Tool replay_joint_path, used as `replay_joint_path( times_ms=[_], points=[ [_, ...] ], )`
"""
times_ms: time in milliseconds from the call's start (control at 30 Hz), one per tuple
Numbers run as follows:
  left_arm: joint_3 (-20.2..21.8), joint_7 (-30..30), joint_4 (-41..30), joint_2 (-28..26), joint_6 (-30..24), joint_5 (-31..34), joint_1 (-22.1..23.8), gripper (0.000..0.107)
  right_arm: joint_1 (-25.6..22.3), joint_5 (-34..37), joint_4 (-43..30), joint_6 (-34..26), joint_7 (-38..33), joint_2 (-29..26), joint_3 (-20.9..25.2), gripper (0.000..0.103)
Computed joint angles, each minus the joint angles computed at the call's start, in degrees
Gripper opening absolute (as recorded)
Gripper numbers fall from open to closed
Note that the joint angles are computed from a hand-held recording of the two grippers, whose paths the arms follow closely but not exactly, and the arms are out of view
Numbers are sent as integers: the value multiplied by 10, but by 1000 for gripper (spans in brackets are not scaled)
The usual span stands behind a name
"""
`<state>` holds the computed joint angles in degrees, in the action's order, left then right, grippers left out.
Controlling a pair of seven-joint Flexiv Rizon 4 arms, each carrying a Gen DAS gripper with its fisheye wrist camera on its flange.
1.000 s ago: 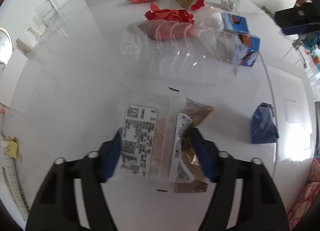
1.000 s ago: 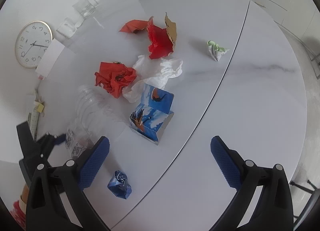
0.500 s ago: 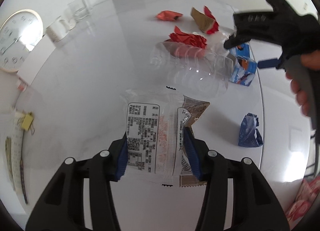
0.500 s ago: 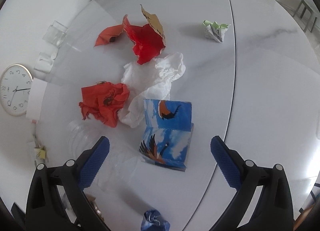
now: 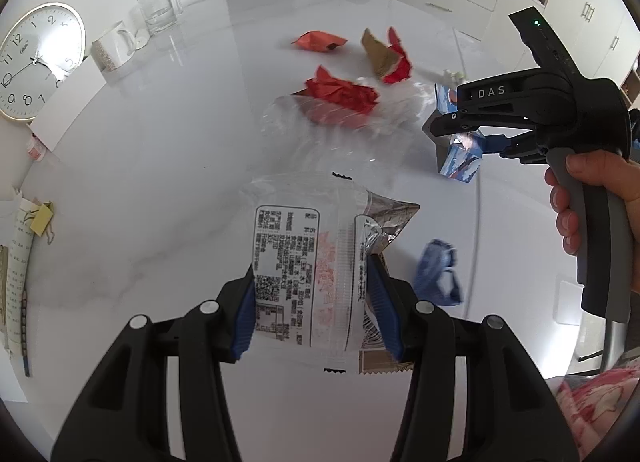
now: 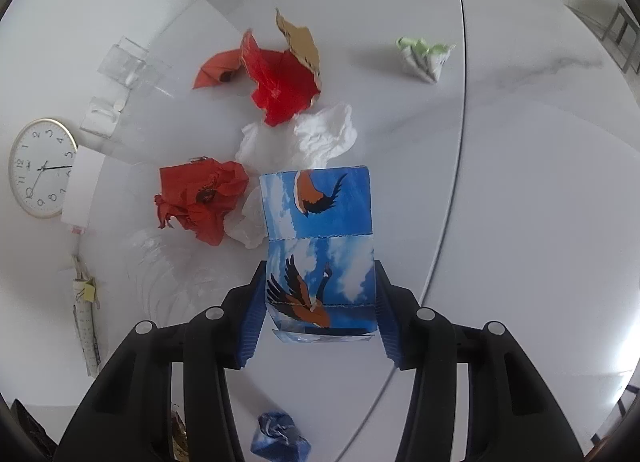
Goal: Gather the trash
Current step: 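Grasp the barcode snack bag with the left tool while the right tool grasps the bird-print box, then carry the snack bag and box to the pink bin and release both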
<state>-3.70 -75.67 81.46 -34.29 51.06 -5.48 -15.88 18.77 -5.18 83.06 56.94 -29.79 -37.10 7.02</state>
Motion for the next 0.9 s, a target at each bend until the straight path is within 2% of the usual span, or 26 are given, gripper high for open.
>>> replay_joint_path(
  times_ms=[133, 400, 533, 700, 900],
  points=[
    [-4, -19, -5, 8, -7, 1, -16, 49, -8, -14, 41, 14, -37, 39, 1, 50],
    [-23, -57, -19, 19, -21, -3, -57, 49, -34, -43, 189, 37, -129, 174, 6, 50],
    [-23, -94, -48, 13, -33, 9, -90, 49, -59, -31, 263, 45, -173, 247, 12, 50],
    [-31, -131, -100, -5, -76, 17, -131, 49, -88, -12, 345, 61, -209, 330, 9, 50],
    [-35, -148, -174, -43, -119, 45, -187, 49, -124, 30, 435, 64, -261, 420, -4, 50]
  ],
)
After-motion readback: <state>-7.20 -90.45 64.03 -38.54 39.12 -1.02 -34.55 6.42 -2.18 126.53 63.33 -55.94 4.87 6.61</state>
